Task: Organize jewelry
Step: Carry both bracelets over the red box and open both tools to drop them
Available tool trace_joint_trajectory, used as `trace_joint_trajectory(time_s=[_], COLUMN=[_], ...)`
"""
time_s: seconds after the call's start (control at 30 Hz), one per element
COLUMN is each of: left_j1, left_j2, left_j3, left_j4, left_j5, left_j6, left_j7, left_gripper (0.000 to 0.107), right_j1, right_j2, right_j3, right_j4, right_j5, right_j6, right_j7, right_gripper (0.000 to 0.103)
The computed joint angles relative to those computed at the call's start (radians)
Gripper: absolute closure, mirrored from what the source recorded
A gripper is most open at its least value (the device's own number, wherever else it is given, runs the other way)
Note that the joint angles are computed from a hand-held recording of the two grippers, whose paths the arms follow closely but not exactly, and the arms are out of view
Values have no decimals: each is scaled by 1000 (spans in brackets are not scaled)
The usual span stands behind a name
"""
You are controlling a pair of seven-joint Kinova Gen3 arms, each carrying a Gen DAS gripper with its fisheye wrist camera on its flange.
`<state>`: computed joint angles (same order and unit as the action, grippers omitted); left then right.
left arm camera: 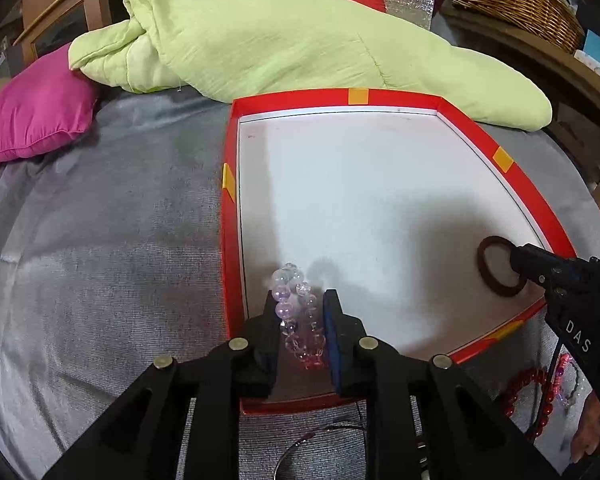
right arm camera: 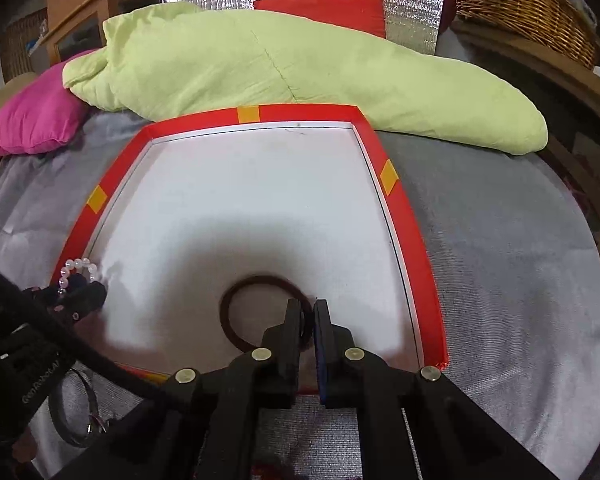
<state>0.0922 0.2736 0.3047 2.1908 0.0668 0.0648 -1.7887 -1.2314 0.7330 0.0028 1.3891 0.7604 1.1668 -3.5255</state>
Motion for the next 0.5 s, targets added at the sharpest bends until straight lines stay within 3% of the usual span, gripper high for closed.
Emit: trace_joint_trajectory(time_s=[0.5], left_j1=[-6], left_j2=[7], left_j3=[7], left_j4=[-4], left_j5=[-7], left_j6=[-4], left_j7=[-1], left_gripper=[86], right_j1=[2], right_j2=[21], right_j3=[-1], right_j4=[-47], right_j5=[-30], right_j6=[42], right_j7=[58], right_gripper=[93])
